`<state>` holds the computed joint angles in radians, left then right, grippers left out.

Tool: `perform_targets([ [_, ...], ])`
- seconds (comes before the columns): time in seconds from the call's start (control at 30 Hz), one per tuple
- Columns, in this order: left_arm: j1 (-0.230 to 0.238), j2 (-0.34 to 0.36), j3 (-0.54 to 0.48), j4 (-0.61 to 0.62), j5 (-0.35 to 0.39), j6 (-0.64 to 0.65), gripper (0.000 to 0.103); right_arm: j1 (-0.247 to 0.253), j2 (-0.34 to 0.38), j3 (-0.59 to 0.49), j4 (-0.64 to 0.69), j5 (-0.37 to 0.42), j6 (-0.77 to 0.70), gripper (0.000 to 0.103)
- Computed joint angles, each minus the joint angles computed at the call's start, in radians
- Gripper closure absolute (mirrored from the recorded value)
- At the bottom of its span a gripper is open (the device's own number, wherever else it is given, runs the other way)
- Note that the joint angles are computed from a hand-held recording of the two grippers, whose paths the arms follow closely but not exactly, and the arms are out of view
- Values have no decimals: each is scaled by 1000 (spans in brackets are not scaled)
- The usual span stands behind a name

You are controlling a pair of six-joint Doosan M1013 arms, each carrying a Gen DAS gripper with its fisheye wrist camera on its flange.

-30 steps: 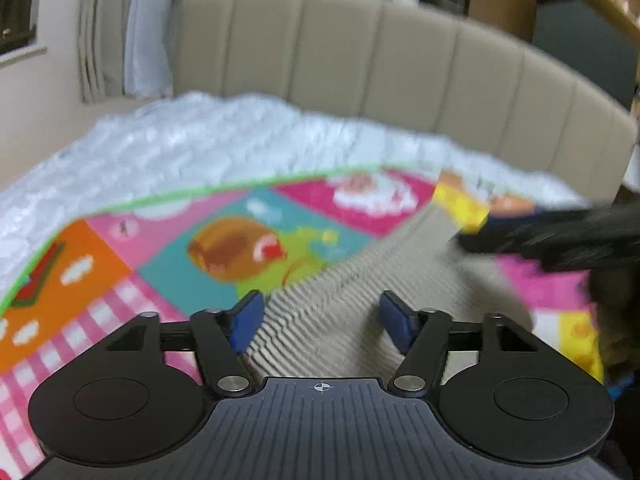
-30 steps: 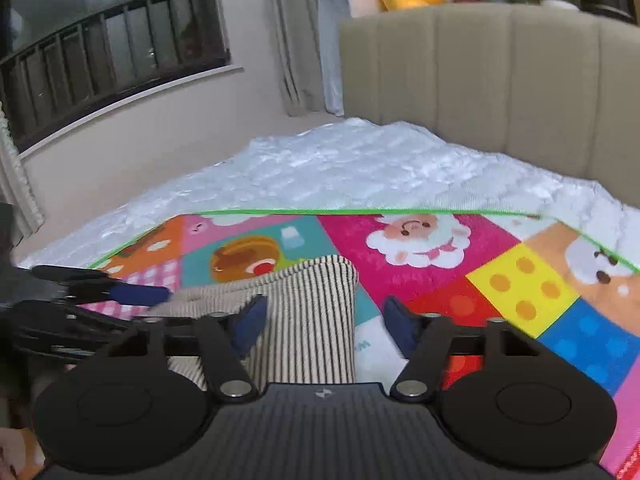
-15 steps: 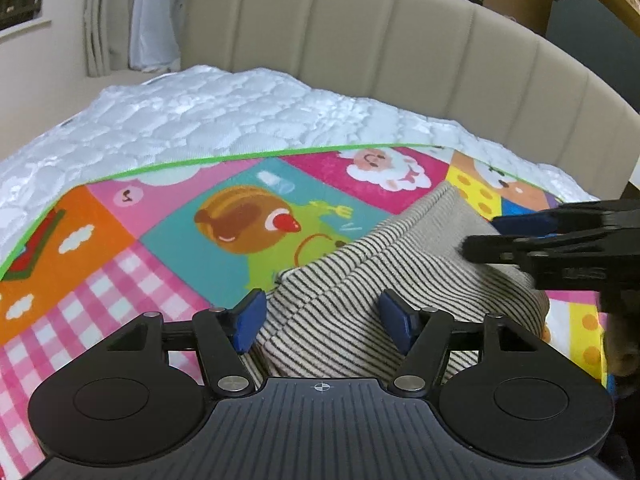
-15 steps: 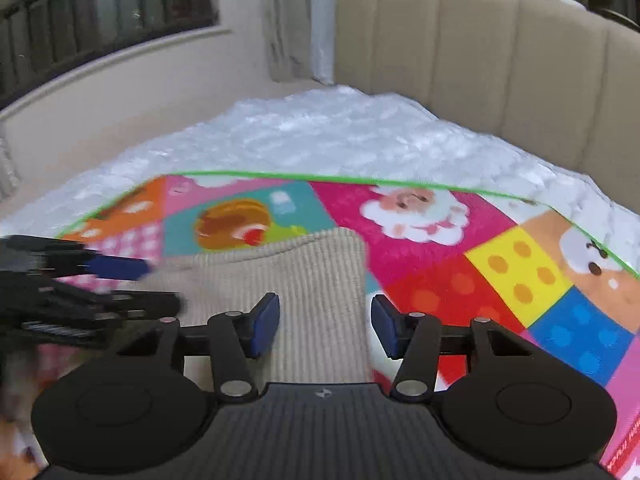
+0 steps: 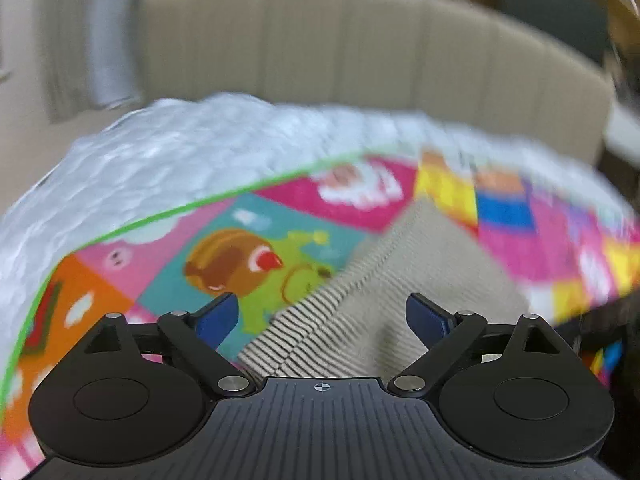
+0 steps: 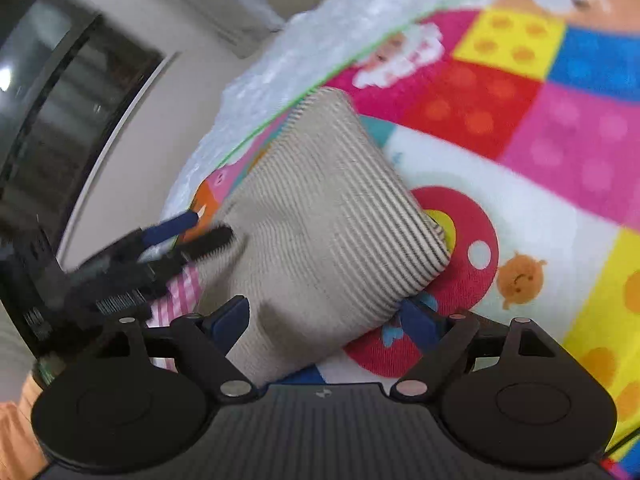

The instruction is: Fold clothes

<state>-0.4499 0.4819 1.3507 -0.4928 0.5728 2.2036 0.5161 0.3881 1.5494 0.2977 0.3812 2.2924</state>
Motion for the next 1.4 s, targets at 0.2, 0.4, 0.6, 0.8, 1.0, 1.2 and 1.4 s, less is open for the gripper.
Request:
perform_targets([
  [0.2,33,70,-73,-77,165,-70,1,-50,29,4,314,-24,-222,34],
  [0.4,52,63,-47,-196,242,-70,4,-73,74,-103,117,65,-245,34],
  [0.6,25,45,-24,-267,335,6,4,-73,113,-195,-132,116,-255,27],
  [0.8,22,25,10,-383,421,124,4,-56,95,-192,-326,114,-229,25],
  [1.0,57,-18,49,-469,279,83,4,15,18,-86,-674,-10,-35,25],
  [1.2,33,-38,39,-52,43,-549,13,127,30,-69,-1025,-18,101,25],
  [1.4,21,-71,87,55,-52,-823,12,169,101,-120,-1208,126,74,43],
])
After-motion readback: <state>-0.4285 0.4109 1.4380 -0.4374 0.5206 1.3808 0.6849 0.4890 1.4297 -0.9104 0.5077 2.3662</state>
